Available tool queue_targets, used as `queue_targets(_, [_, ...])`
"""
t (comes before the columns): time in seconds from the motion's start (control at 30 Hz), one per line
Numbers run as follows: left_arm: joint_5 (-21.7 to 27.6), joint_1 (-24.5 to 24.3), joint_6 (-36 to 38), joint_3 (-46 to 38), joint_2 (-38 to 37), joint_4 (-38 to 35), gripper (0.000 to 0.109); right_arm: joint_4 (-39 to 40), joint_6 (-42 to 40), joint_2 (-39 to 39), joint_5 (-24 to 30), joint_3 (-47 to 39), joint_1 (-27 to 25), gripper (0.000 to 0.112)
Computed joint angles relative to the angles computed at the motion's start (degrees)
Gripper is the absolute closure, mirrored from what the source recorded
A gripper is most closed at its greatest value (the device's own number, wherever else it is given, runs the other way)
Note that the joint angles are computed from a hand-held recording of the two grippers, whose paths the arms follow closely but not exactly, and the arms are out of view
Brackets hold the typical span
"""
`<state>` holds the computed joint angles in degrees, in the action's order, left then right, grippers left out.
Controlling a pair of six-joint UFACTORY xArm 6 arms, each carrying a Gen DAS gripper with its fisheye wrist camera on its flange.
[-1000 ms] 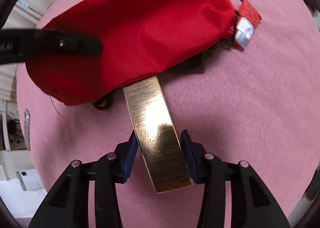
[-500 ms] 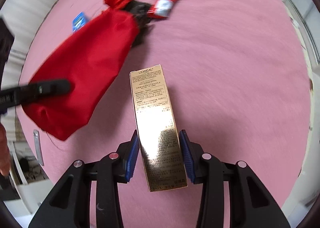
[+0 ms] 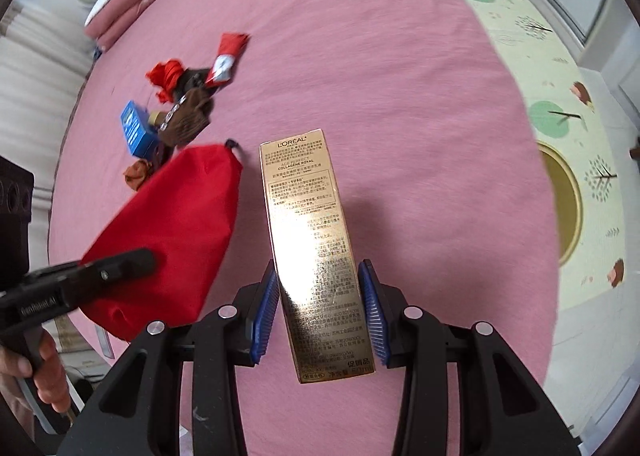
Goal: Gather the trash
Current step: 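Carry red bag and gold L'OREAL box to the yellow bin and release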
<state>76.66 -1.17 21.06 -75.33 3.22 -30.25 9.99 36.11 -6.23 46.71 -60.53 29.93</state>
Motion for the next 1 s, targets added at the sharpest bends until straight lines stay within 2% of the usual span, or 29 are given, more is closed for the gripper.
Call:
queue_targets(0.13, [-0.9,-5.1,-1.2,2.3,-2.4,-1.2,0.107,-0.1,0.4,-6.2,-0.5,5.8,-2.6,0.073])
queue_targets(0.37, [-2.9,-13.8,-4.2,1.5,-2.1,-2.4,0.107,-0.1,-1.3,-16.1,0.7,14.1,-8.5,0.073])
queue_targets(0.67, [-3.0,-23.0,-5.0,-6.3,4.8,-2.4,0.107,-0.1,-3.4,-27.7,3.9,22.9,-20.1,0.073])
queue_targets(0.83, [-3.1,-28.4,-5.3,-13.2,10.6,-1.6,0.107,0.4,-6.4,-30.9,5.4,25.2,-27.0,0.073])
queue_targets(1.0, [-2.0,-31.7,-5.8,-21.3,17.2,-0.9,0.107,1.7,-10.3,-31.6,6.2,26.0,-33.5,0.073])
